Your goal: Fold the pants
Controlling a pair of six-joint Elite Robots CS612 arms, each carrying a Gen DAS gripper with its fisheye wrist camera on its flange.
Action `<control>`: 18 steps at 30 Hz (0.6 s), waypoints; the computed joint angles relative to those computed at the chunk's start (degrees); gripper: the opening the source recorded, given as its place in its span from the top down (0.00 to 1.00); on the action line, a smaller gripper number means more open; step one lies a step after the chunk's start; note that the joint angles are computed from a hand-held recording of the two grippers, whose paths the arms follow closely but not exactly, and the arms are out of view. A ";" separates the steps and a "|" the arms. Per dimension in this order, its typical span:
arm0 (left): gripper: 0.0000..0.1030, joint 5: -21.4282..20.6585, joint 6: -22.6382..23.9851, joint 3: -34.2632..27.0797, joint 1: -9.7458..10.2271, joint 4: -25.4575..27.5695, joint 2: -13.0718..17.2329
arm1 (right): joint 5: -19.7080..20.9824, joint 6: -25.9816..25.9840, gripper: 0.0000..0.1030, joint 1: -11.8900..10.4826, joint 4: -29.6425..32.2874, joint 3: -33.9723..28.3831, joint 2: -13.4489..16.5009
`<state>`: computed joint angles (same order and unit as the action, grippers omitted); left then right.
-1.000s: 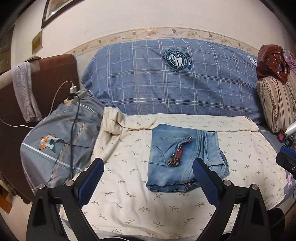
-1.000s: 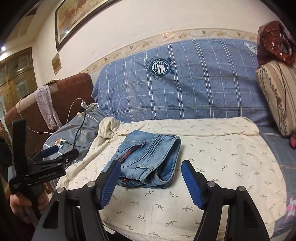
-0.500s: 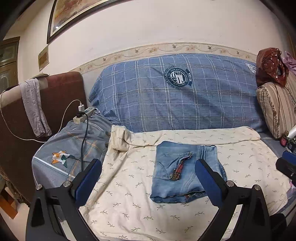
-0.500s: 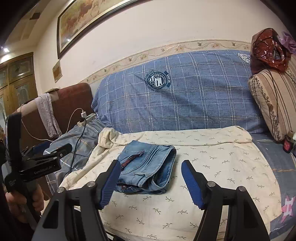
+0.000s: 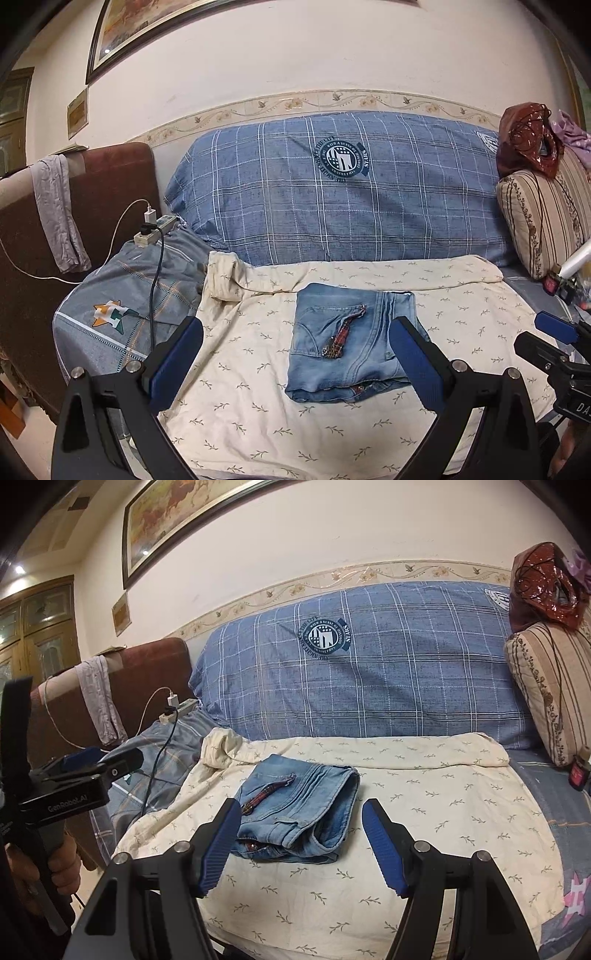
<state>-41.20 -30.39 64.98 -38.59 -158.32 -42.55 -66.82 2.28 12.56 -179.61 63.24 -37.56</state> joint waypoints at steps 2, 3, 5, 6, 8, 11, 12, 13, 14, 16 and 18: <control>0.02 -0.52 -0.48 -0.03 0.14 0.83 -0.04 | -0.09 -0.34 0.30 0.12 0.31 0.02 -0.03; 0.02 -0.66 -0.91 0.04 0.19 1.15 -0.09 | -0.02 -0.49 0.30 0.16 0.32 0.10 -0.07; 0.02 -0.90 -1.40 0.08 0.25 1.44 -0.12 | -0.15 -1.03 0.30 0.26 0.09 0.32 -0.19; 0.02 -0.93 -1.54 0.12 0.25 1.56 -0.16 | -0.44 -1.30 0.30 0.34 -0.06 0.41 -0.23; 0.02 -0.78 -1.78 0.09 0.24 1.98 -0.19 | -0.72 -1.84 0.30 0.45 -0.32 0.59 -0.34; 0.02 -0.29 -1.84 0.06 0.19 2.44 -0.22 | -0.59 -1.85 0.30 0.47 -0.61 0.63 -0.37; 0.02 -0.08 -2.01 0.09 0.18 2.65 -0.26 | -0.58 -1.80 0.30 0.48 -0.74 0.59 -0.35; 0.02 -0.05 -2.13 0.11 0.19 2.82 -0.31 | -0.60 -1.71 0.30 0.49 -0.85 0.64 -0.38; 0.02 -0.04 -2.32 0.14 0.21 3.02 -0.36 | -0.65 -1.61 0.30 0.52 -0.94 0.68 -0.43; 0.02 0.13 -2.78 0.22 0.23 3.23 -0.42 | -0.93 -1.30 0.30 0.58 -1.19 0.67 -0.45; 0.02 0.21 -3.26 0.22 0.26 3.65 -0.46 | -1.40 -1.00 0.30 0.68 -1.32 0.64 -0.50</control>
